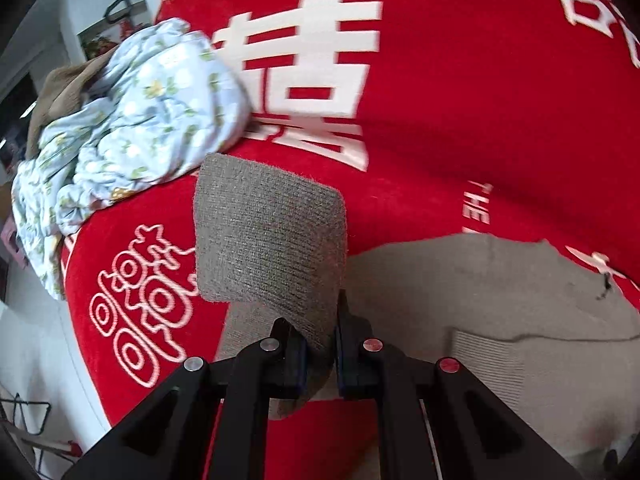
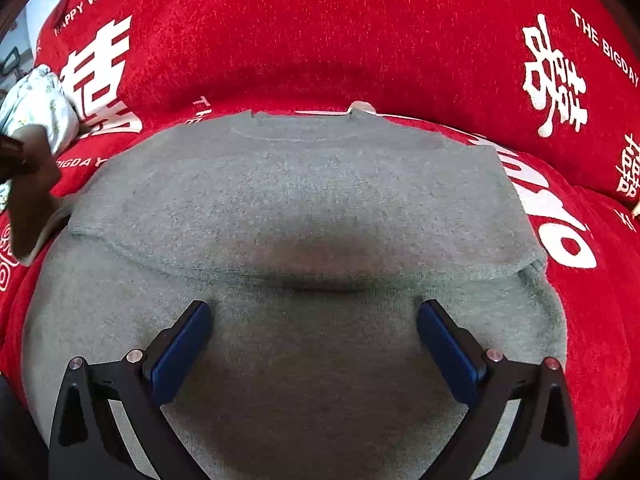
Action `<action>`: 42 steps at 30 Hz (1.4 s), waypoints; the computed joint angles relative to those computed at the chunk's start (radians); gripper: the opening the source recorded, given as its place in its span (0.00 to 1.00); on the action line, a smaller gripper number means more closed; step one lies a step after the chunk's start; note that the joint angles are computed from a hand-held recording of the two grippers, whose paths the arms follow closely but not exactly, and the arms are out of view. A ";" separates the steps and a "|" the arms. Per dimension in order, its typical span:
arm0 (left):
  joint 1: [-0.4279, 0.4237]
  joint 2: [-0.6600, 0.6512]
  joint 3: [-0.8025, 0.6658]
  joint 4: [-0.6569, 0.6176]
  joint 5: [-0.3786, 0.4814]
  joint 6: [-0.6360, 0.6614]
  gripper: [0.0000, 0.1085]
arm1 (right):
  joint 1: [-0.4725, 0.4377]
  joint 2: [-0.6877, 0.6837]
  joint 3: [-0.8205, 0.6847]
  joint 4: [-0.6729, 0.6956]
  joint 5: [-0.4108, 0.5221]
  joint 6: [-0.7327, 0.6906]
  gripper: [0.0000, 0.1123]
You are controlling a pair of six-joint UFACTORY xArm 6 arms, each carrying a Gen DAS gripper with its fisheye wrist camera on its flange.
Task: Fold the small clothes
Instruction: 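Carry the sleeve with the left tool across the sweater body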
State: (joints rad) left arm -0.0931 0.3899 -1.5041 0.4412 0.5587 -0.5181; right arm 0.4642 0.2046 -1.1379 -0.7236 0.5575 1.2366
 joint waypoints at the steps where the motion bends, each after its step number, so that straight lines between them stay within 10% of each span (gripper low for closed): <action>1: -0.015 0.001 -0.004 -0.007 0.008 0.005 0.10 | 0.001 -0.001 0.001 0.005 0.000 -0.013 0.91; 42: -0.346 0.028 -0.130 0.016 0.123 0.077 0.10 | -0.027 -0.190 0.252 -0.126 -0.144 0.002 0.91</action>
